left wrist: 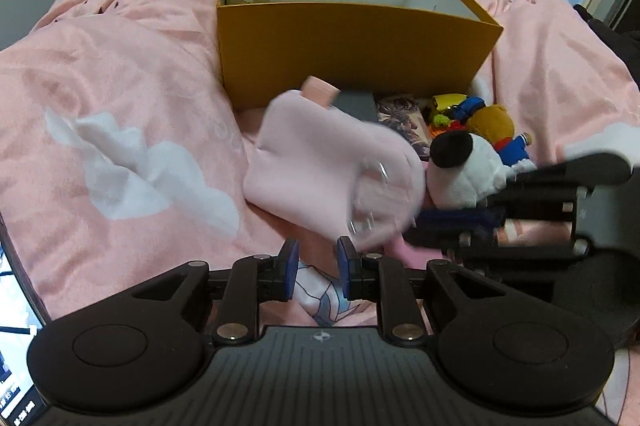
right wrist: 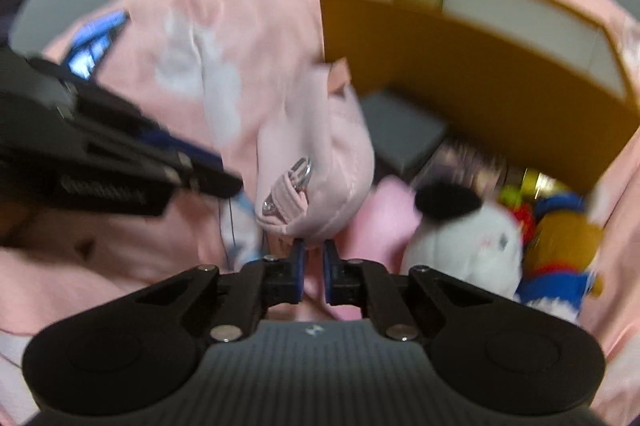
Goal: Organize objects
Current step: 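Move the left gripper toward the pink pouch with the carabiner, then grasp the pink pouch with the left gripper while the right grasps the pink card holder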
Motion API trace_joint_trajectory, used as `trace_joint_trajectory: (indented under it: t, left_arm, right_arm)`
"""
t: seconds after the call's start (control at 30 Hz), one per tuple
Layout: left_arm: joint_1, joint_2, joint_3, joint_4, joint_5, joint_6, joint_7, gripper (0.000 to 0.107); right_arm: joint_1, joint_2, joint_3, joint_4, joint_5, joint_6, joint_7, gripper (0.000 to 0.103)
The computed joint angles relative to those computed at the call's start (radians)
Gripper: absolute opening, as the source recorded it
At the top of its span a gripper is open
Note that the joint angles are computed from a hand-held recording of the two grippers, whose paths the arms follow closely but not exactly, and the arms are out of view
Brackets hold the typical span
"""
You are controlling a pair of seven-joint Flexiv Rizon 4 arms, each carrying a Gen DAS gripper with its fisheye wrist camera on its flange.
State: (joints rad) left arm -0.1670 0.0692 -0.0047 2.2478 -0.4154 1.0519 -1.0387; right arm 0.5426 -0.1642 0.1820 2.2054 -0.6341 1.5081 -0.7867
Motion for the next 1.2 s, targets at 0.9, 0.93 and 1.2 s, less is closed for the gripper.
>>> trace_joint_trajectory:
  t: [0.9, 0.93, 1.2]
  left_arm:
    - [-0.117, -0.194, 0.071, -0.151, 0.901, 0.324, -0.265, 0.052]
    - [-0.136, -0.202, 0.085, -0.181, 1.004, 0.311, -0.332, 0.052]
    - [-0.188, -0.251, 0.074, -0.296, 1.369, 0.241, -0.547, 0.063]
  right_arm:
    - [-0.051, -0.012, -0.151, -0.037, -0.434, 0.039, 0.493, 0.009]
    - [-0.063, -0.001, -0.149, -0.028, -0.449, 0.041, 0.512, 0.009]
    - [-0.132, 0.095, -0.032, 0.022, -0.411, -0.129, 0.496, 0.043]
